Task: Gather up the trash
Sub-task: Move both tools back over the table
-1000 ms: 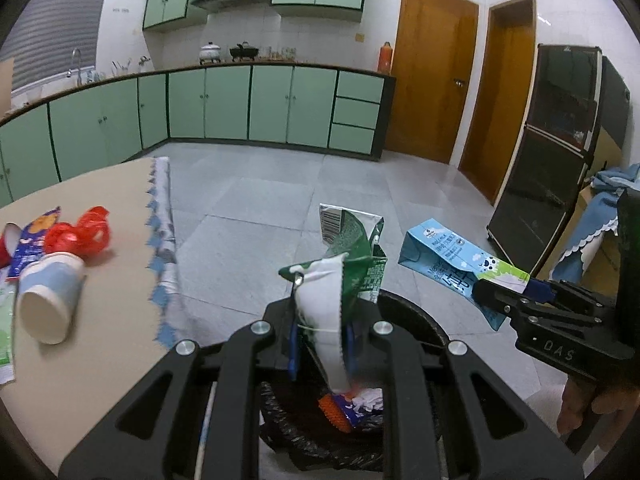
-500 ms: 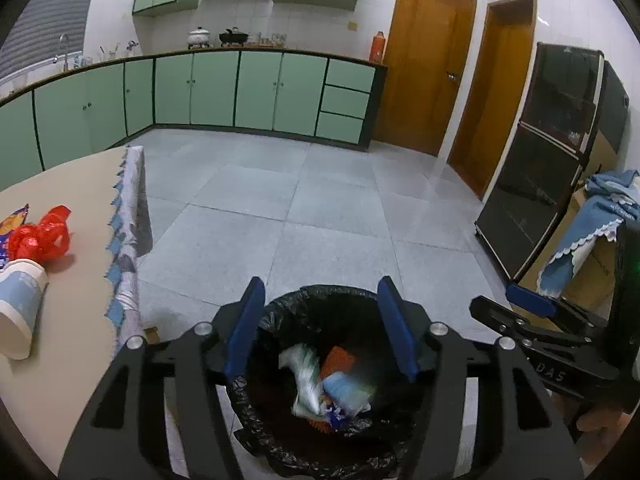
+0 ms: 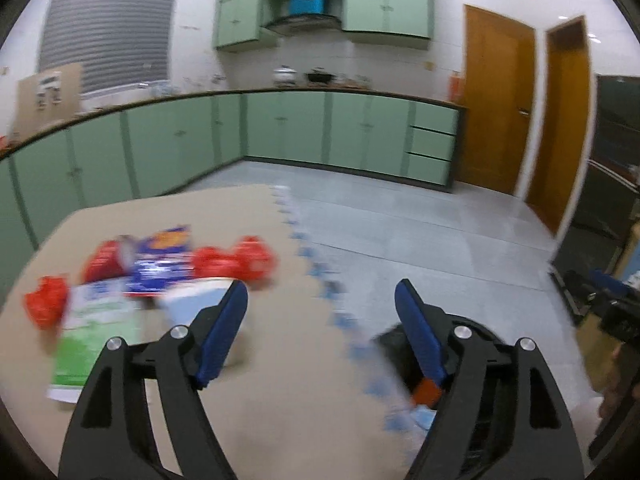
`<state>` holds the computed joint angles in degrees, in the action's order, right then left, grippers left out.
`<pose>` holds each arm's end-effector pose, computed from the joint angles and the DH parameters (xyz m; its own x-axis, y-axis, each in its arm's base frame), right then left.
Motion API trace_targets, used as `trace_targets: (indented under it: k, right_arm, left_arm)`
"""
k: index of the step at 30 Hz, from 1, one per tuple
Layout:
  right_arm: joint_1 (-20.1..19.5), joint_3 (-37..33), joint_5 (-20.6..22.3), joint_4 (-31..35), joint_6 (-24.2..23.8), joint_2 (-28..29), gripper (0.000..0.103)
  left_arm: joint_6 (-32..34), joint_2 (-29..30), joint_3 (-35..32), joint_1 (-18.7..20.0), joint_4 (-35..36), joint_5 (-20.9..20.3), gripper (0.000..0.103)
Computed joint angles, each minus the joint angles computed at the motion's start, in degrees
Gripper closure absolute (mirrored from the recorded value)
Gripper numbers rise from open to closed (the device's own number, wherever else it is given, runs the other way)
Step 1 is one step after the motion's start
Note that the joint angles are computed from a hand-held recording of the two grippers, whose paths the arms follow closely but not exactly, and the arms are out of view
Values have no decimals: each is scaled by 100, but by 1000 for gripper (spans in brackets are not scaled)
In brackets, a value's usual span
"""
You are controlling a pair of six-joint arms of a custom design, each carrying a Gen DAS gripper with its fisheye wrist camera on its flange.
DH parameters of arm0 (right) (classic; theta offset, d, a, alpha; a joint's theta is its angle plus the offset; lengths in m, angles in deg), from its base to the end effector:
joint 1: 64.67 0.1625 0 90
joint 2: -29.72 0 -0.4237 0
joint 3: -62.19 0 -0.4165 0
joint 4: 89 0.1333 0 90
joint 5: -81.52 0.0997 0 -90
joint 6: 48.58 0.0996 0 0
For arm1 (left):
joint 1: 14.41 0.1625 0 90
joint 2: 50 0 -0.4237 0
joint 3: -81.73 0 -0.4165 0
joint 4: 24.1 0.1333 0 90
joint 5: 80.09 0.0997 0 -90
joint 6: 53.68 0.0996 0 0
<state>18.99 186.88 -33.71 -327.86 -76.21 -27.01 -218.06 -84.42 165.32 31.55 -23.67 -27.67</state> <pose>0.0358 -0.5005 0.2149 -0.7635 0.3862 0.5177 -0.3799 0.3796 -0.8435 -0.2756 -0.5641 -0.0379 -0.6707 0.4043 -0.6218 0.7372 0.4554 -0.4991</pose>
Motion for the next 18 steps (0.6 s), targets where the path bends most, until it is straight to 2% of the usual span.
trace_targets:
  k: [10, 14, 18]
  right_arm:
    - [735, -1099, 212, 557, -109, 1091, 6]
    - [923, -1605, 227, 911, -122, 1521, 6]
    - [1074, -2063, 156, 1263, -197, 1888, 6]
  left_arm:
    - [519, -921, 685, 383, -701, -1238, 26]
    - [766, -1124, 708, 625, -745, -1494, 26]
    - [645, -1220, 693, 835, -546, -1544, 26]
